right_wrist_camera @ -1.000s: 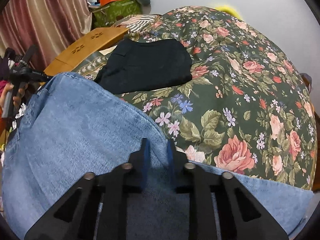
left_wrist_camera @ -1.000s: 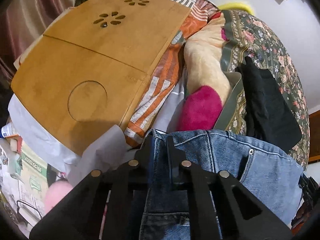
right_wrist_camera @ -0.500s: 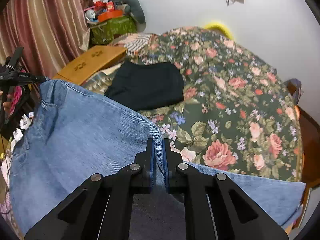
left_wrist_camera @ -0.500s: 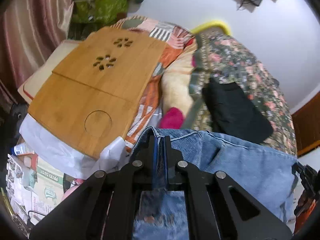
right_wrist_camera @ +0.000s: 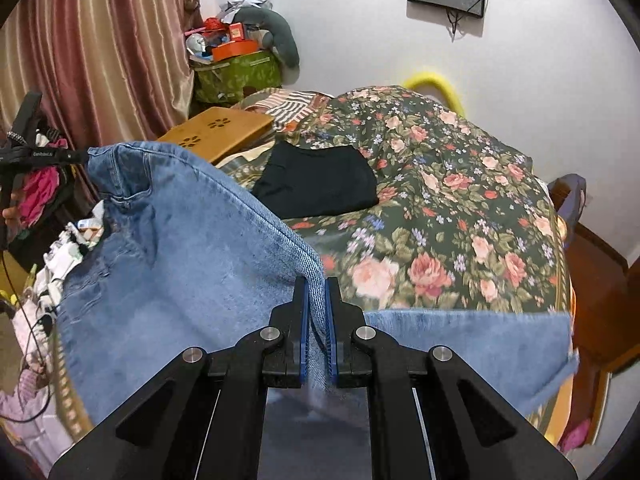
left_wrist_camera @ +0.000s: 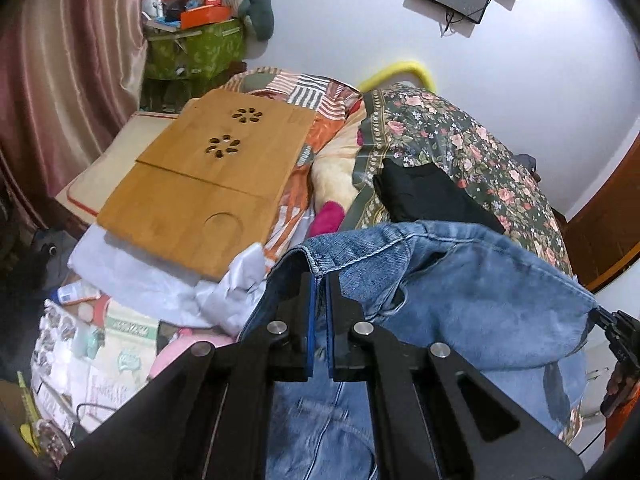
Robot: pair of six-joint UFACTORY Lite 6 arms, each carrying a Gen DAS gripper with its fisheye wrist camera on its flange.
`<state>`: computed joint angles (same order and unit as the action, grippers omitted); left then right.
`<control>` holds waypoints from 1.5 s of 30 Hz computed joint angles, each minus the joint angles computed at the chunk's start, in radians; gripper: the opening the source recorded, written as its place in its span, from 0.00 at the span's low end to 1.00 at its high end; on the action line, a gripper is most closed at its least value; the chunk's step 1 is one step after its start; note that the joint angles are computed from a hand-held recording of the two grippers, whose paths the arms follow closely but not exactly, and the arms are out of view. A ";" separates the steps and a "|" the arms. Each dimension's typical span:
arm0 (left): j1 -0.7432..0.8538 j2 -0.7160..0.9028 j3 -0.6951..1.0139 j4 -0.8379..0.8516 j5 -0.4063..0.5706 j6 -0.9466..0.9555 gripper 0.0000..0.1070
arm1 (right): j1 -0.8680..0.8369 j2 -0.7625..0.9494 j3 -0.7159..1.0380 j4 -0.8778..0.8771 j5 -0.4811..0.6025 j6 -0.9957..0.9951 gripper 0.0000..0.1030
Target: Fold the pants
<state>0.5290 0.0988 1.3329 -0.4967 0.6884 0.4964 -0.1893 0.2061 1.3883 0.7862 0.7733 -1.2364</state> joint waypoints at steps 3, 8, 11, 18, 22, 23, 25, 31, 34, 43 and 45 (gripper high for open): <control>0.035 -0.140 -0.146 0.016 -0.022 0.032 0.00 | -0.026 -0.115 -0.125 0.018 0.013 -0.041 0.06; 0.137 -0.321 -0.332 -0.055 0.011 0.165 0.00 | -0.055 -0.285 -0.318 0.031 0.035 -0.075 0.06; 0.169 -0.372 -0.393 -0.067 0.022 0.224 0.00 | -0.062 -0.366 -0.415 0.037 0.034 -0.092 0.06; 0.127 -0.239 -0.274 -0.116 0.025 0.233 0.49 | -0.076 -0.394 -0.476 0.057 0.030 -0.093 0.06; 0.112 -0.073 -0.119 -0.208 0.041 0.249 0.55 | -0.072 -0.399 -0.482 0.057 0.026 -0.100 0.06; 0.108 -0.032 -0.082 -0.213 0.045 0.241 0.55 | -0.072 -0.407 -0.489 0.054 0.027 -0.100 0.06; 0.105 0.054 -0.008 -0.231 0.059 0.234 0.55 | -0.076 -0.408 -0.489 0.052 0.033 -0.104 0.06; 0.121 0.194 0.107 -0.307 0.153 0.268 0.14 | -0.080 -0.411 -0.495 0.046 0.047 -0.101 0.06; 0.113 0.177 0.085 -0.279 0.127 0.262 0.08 | -0.077 -0.408 -0.496 0.045 0.048 -0.095 0.06; 0.141 -0.111 -0.171 -0.153 0.049 0.319 0.06 | -0.092 -0.441 -0.517 0.036 0.056 -0.081 0.06; 0.151 -0.199 -0.261 -0.110 0.022 0.325 0.06 | -0.100 -0.466 -0.542 0.030 0.059 -0.081 0.06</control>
<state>0.6799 -0.1001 1.0721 -0.6067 0.7101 0.8209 -0.2897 -0.2601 0.8460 0.8164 0.8327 -1.3175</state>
